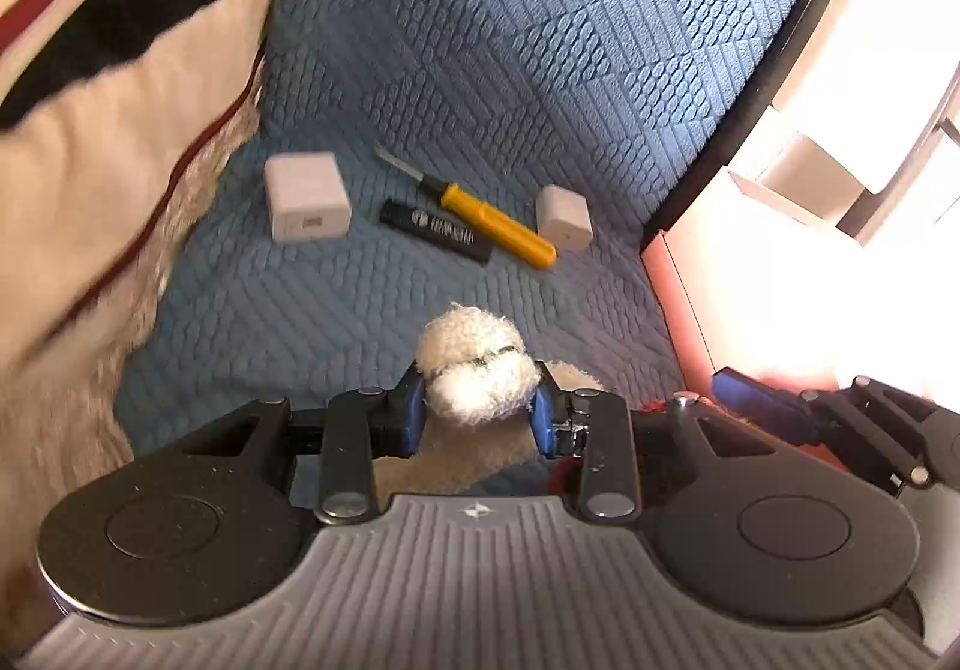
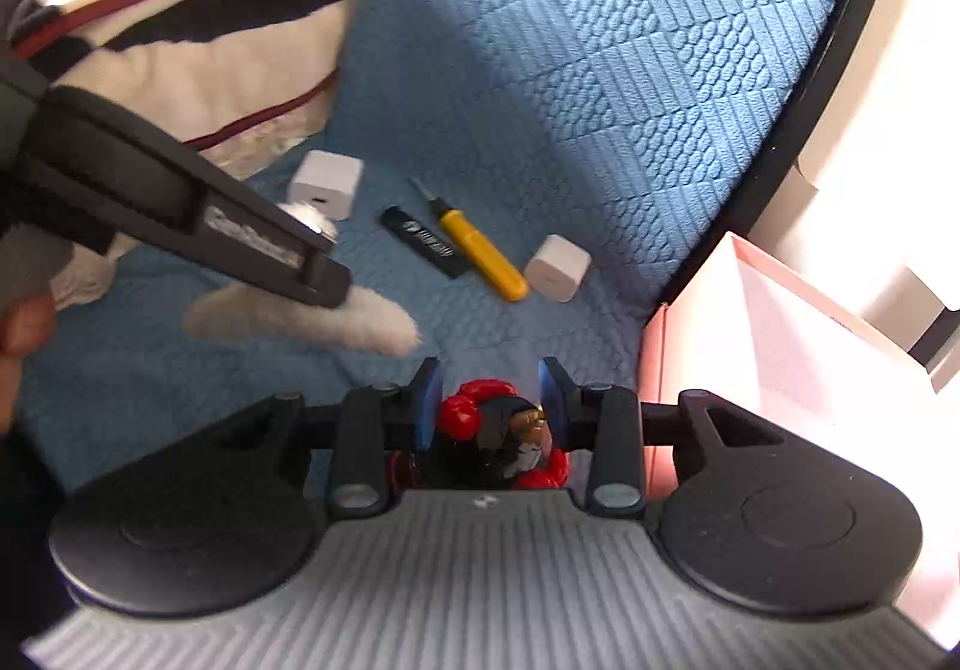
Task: Organize rigid objects
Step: 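Lift the white clip with the left tool while the right tool lifts the red figurine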
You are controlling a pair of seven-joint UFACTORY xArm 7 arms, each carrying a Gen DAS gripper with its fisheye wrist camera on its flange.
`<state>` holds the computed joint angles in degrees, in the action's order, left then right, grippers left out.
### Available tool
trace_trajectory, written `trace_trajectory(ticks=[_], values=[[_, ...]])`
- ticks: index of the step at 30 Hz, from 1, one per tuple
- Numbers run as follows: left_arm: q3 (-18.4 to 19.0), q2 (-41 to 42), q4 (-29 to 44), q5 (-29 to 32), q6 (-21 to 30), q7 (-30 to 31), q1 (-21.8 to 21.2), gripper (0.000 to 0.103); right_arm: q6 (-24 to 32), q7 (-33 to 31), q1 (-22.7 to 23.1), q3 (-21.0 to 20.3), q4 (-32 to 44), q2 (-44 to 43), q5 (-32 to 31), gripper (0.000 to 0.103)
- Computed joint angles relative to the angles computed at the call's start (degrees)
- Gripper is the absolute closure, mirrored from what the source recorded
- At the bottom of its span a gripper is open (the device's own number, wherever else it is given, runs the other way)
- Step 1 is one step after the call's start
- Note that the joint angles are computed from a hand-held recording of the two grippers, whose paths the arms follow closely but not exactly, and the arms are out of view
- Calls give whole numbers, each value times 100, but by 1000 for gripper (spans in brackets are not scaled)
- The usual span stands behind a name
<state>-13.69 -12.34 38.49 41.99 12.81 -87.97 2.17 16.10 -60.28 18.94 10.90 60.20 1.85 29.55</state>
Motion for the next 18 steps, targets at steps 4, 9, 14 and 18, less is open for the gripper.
trace_trajectory(ticks=[4, 9, 14, 18], values=[[-213, -116, -102, -76, 147, -501, -114, 63, 101, -3, -8, -62, -268, -248, 64, 64], [-236, -154, -159, -96, 216, -559, -183, 64, 201, 83, 47, -158, -299, -262, 175, 64], [-113, 61, 55, 11, 329, -141, -273, 63, 281, -273, 7, -198, -249, -188, 926, 64], [-29, 104, 87, 68, 346, -155, -350, 64, 587, -92, -113, -215, -123, -95, 1065, 61]])
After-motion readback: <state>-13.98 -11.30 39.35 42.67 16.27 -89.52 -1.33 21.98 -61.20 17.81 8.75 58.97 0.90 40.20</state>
